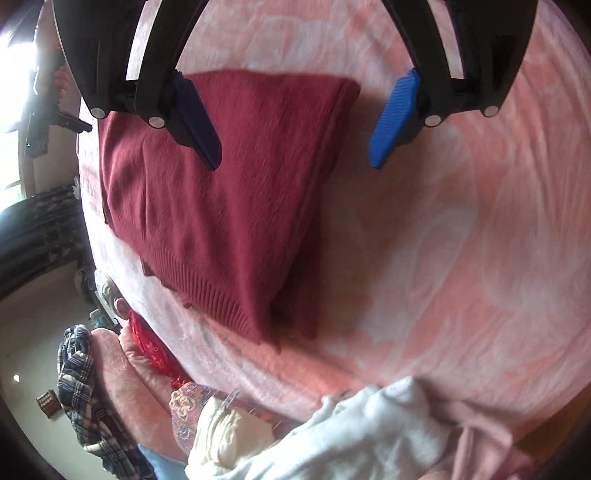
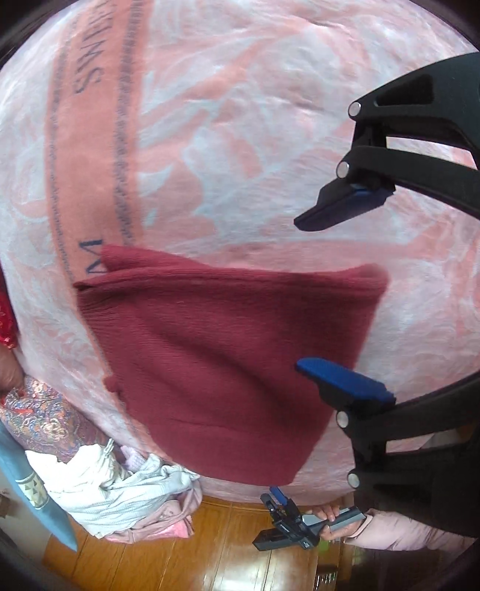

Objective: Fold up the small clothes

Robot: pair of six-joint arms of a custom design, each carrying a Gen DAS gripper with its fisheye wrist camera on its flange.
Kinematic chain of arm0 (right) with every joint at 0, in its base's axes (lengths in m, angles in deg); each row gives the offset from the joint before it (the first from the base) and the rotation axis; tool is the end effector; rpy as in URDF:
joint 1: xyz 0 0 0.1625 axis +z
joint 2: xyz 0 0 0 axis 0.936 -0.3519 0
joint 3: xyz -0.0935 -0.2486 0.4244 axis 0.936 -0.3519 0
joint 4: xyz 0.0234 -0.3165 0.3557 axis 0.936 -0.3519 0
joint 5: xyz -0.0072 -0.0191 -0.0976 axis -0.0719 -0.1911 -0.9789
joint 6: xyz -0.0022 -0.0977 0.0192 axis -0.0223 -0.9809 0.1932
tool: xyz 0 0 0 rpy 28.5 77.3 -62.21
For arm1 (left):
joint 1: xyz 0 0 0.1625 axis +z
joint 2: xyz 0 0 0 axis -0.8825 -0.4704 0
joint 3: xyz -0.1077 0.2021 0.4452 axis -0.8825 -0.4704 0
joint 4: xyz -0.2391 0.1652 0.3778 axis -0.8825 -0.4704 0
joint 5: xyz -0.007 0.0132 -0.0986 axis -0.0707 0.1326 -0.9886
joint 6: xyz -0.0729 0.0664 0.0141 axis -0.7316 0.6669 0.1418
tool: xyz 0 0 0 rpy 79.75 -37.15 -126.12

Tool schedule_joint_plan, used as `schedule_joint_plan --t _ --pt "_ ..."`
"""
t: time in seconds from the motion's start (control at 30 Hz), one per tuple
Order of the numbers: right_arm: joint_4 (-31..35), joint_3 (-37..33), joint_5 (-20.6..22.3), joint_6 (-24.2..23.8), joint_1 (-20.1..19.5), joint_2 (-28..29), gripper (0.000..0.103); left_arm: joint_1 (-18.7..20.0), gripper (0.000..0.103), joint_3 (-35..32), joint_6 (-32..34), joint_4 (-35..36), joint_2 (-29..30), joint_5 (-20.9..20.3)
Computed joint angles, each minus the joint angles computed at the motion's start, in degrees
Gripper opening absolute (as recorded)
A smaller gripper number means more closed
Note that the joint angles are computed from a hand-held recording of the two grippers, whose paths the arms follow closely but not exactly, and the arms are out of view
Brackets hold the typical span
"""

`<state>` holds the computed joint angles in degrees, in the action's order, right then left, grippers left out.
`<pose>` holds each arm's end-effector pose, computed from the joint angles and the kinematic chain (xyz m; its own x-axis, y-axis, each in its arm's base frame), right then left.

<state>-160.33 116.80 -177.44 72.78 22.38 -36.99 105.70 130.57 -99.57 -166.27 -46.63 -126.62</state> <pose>0.1194 -0.4579 0.3493 -0.9479 -0.1436 0.2843 -0.1511 0.9885 -0.0046 -0.1133 -0.3700 0.3368 -0.9177 -0.2891 -0.2726 -0.1269 0.8634 -0.4883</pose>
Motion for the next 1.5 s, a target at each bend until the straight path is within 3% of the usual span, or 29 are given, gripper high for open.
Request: schedule_joint_plan --t 0.07,0.13,0.33,0.47,0.53,0.57,0.6,0.63,0.7,0.83,0.9,0.97,1.03,1.1,1.13,1.2,1.23,1.33,1.5 --pt "0.7 1.8 -1.5 0.4 -0.3 -1.1 0.068 -0.3 0.081 1.5 -2.5 1.3 -1.4 -1.0" --pt "1.3 2.8 -2.0 1.2 -0.6 -1.5 0.056 -0.4 0.081 1.8 -3.6 2.0 -0.8 -1.7" --pt "0.8 2.9 -3.3 0.4 2.4 0.0 0.056 -5.3 0.081 -0.3 -1.5 6.6 4.6 1.7" --pt "-0.2 3.3 -5.2 1.0 3.3 2.6 0.059 -4.3 0.081 -1.0 0.4 7.0 8.6 2.2" --pt "-0.5 3.7 -5.7 1.6 2.8 4.0 0.042 -3.8 0.069 -0.7 0.1 7.2 9.5 2.5" --pt "-1.3 4.2 -6.8 1.1 3.1 4.1 0.039 -3.8 0.054 -0.8 -0.3 8.2 9.7 2.8" --pt "-1.3 4.4 -6.9 0.3 3.2 3.9 0.027 -4.0 0.039 -1.0 -1.0 10.0 10.0 3.5" --pt "-0.3 4.1 -5.5 0.0 3.0 3.3 0.018 -4.1 0.032 -1.3 -1.2 11.0 9.9 3.4" --pt "1.7 3.2 -2.3 -1.0 2.8 1.3 0.015 -3.7 0.015 -1.5 -0.8 9.9 7.8 1.0" --pt "6.0 1.1 3.4 -3.2 2.4 -2.3 0.014 -3.9 0.01 -2.9 -1.7 11.5 4.7 -1.5" --pt "6.3 1.0 2.6 -3.5 1.8 -2.6 0.014 -3.4 0.01 -3.2 -1.1 12.9 4.5 -1.7" --pt "6.3 1.9 -1.1 -1.7 1.0 -1.0 0.014 -1.6 0.01 -2.4 -0.2 12.2 4.9 -2.0" --pt "5.3 3.2 -3.9 -2.0 0.3 0.5 0.017 -0.6 0.011 -0.7 1.2 8.6 4.4 -2.6" --pt "4.8 3.6 -3.8 -2.5 -0.1 0.6 0.02 -0.9 0.017 -0.5 2.1 7.9 3.8 -2.4" --pt "4.8 3.3 -3.6 -2.6 0.0 0.2 0.029 -1.2 0.023 -0.6 2.5 7.9 3.3 -2.4" --pt "3.5 2.8 -4.0 -2.7 1.0 -0.7 0.039 -2.4 0.076 -0.6 2.6 6.9 2.1 -1.7" --pt "2.8 2.7 -4.1 -2.6 1.4 -1.3 0.042 -3.4 0.084 -0.3 2.4 5.9 1.3 -0.4" --pt "2.0 2.0 -2.8 -1.8 1.4 -1.9 0.058 -2.9 0.09 -0.8 4.5 3.1 2.3 -1.8" --pt "1.2 1.9 -1.9 -0.1 0.1 0.1 0.064 -0.2 0.091 -1.9 4.4 4.5 6.3 -3.7"
